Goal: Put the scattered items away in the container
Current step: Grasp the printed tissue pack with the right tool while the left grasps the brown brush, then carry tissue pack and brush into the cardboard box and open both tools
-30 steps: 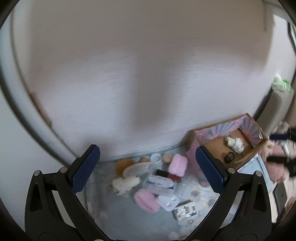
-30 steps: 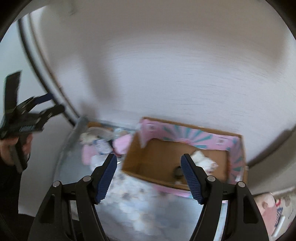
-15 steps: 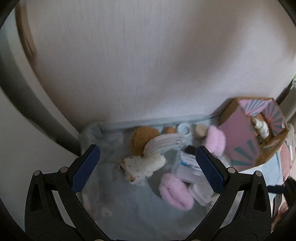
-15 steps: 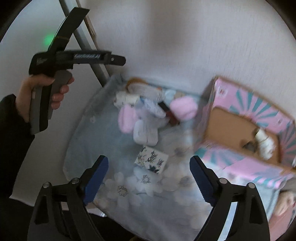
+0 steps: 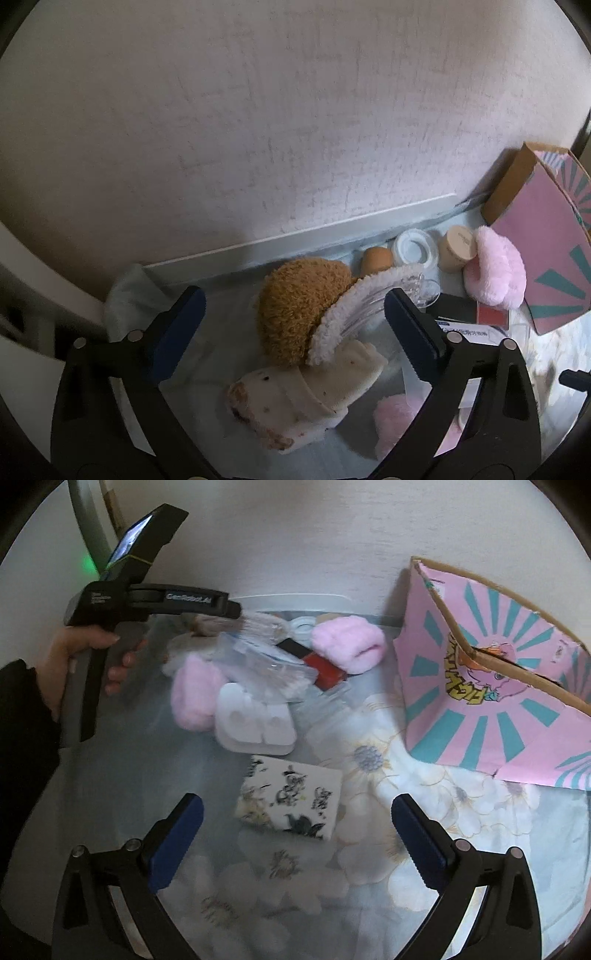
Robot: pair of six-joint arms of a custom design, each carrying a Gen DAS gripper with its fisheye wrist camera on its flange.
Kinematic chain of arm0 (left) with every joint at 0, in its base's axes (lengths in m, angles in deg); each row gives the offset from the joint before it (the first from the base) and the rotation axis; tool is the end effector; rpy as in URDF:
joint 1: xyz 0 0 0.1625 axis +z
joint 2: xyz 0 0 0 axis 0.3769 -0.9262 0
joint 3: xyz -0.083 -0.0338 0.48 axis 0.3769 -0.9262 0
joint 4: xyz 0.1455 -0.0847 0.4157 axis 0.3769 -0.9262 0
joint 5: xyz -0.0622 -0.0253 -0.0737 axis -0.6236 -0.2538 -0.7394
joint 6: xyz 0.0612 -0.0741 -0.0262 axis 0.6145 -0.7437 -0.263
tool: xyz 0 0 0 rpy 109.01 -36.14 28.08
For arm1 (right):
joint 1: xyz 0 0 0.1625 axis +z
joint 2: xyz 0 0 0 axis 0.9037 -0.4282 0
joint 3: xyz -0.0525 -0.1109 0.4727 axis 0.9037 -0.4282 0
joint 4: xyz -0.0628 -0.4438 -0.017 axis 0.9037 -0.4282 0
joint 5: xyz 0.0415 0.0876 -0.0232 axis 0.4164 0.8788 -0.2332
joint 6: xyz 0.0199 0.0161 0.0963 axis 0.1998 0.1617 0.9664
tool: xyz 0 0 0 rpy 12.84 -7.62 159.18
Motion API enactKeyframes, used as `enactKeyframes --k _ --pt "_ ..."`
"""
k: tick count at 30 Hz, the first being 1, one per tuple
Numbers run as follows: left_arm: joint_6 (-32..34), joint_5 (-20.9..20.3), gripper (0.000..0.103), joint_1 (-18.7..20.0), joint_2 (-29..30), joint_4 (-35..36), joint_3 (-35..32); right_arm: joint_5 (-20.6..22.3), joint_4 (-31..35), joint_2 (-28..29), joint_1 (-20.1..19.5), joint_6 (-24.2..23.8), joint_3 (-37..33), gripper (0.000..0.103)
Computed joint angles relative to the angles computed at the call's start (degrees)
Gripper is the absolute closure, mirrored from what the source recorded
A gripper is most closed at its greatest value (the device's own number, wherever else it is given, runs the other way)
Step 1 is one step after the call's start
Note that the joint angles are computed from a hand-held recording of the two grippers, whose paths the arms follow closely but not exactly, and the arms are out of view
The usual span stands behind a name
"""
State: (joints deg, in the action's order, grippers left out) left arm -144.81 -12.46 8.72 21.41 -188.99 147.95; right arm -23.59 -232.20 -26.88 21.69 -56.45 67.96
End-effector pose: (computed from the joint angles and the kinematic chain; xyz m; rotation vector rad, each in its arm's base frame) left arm -0.3169 -0.4392 0.0892 0.1281 2.2030 -0.7597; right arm 0.0821 -0.3433 0.3005 0.9738 -2.4809 0.3349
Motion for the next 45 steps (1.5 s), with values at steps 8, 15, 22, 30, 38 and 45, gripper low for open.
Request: enactKeyframes --k 8,15,22,30,38,45 --pt "2.04 -1.73 0.038 0.35 -0.1 -3.16 0.65 -0.03 -5.03 2.78 -0.24 0.12 1.64 0.001" --pt "1.4 -1.17 0.061 -0.48 -1.18 -4.11 1.2 -2.14 -8.05 6.35 0.95 -1.49 1.2 0.039" --pt "0.87 -1.51 0.071 -1.2 -1.93 -4.02 1.09 -1.63 -5.37 5.53 0.58 -1.15 -0.24 0.04" --pt "0.83 -1.67 0.078 -2.39 -3.99 -3.39 1.48 -0.08 -4.17 4.04 -0.35 -0.84 -1.54 0.04" --pt "-0.72 -1.13 0.08 -4.29 -6.79 -0.58 1.72 1.48 -4.55 1.34 -0.59 -1.2 0.24 0.04" --pt "-7.75 -0.57 0.08 -8.08 -8.85 5.38 0.54 1.89 -3.76 0.89 0.79 -0.64 -0.57 0.04"
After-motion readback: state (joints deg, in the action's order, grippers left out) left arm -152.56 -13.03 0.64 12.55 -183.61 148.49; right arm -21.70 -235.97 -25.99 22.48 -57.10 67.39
